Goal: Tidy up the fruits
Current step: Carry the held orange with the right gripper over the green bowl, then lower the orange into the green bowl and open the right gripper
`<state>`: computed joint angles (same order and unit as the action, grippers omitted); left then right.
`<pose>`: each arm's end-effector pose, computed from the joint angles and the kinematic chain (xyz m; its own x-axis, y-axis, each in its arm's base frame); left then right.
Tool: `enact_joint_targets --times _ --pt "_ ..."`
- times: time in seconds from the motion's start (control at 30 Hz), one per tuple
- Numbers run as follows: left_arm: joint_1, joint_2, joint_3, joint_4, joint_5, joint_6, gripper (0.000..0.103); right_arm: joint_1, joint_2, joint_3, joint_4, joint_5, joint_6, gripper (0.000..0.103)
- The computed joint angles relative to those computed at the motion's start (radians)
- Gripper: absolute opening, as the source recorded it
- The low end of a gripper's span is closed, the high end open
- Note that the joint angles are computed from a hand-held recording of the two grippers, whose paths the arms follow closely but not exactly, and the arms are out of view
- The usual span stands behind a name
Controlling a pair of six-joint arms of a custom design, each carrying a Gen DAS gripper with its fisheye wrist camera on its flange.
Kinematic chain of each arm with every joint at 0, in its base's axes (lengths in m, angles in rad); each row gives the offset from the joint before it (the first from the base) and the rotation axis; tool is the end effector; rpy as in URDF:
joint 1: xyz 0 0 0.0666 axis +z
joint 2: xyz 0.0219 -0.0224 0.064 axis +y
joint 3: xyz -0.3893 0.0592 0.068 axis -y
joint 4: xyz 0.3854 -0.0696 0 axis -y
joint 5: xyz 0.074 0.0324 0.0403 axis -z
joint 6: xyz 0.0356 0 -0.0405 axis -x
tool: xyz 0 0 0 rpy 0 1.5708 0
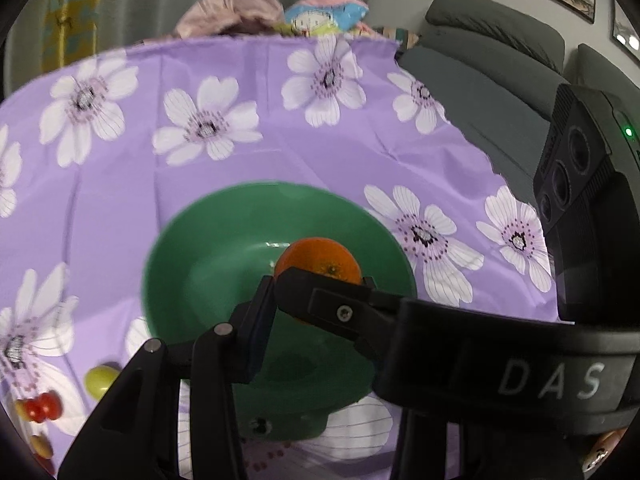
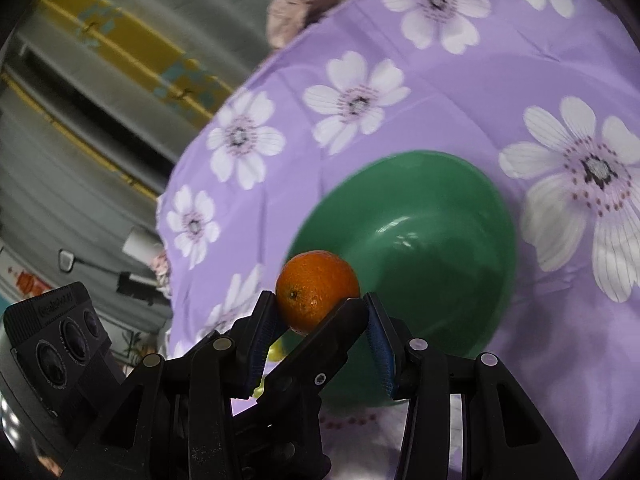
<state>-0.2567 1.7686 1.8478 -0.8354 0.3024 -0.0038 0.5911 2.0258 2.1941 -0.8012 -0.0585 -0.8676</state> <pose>0.6043 -0.1700 0.4552 -0.6620 0.1775 -0.7282 0.4544 0.8677 -0.2016 0.5987 0.4039 0.4500 -0.7718 0.3991 -0.4950 -0.0104 0.7705 0.6374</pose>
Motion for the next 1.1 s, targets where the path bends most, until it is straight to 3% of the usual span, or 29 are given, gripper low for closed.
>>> enact_joint_targets --times 0.2,0.3,0.6,0.73,0.83,0.9,1.0,1.1 --pt "0.003 0.051 0.047 -0.057 0.003 0.001 0.042 -0.011 0.084 0.125 -0.132 -0.008 -0.007 0.048" --pt "0.004 0.059 0.054 -0.064 0.015 0.003 0.042 -0.003 0.117 0.193 -0.207 0.040 0.006 0.048" --pt "0.015 0.070 0.060 -0.074 0.035 0.026 0.044 -0.001 0.129 0.218 -0.243 0.067 0.011 0.048" --pt "0.013 0.036 0.015 -0.025 -0.003 0.032 0.042 0.016 0.184 0.342 -0.351 0.178 0.043 0.051" --pt "0.025 0.011 -0.009 -0.002 0.014 0.031 0.048 0.029 0.181 0.344 -0.334 0.253 0.082 0.078" --pt "0.038 0.000 -0.026 0.014 0.018 0.054 0.057 0.039 0.177 0.341 -0.314 0.316 0.110 0.080" --pt "0.056 -0.007 -0.028 -0.001 0.008 0.096 0.058 0.061 0.221 0.424 -0.361 0.480 0.157 0.080" --pt "0.074 -0.028 -0.048 0.002 -0.030 0.116 0.058 0.068 0.284 0.541 -0.421 0.549 0.176 0.080"
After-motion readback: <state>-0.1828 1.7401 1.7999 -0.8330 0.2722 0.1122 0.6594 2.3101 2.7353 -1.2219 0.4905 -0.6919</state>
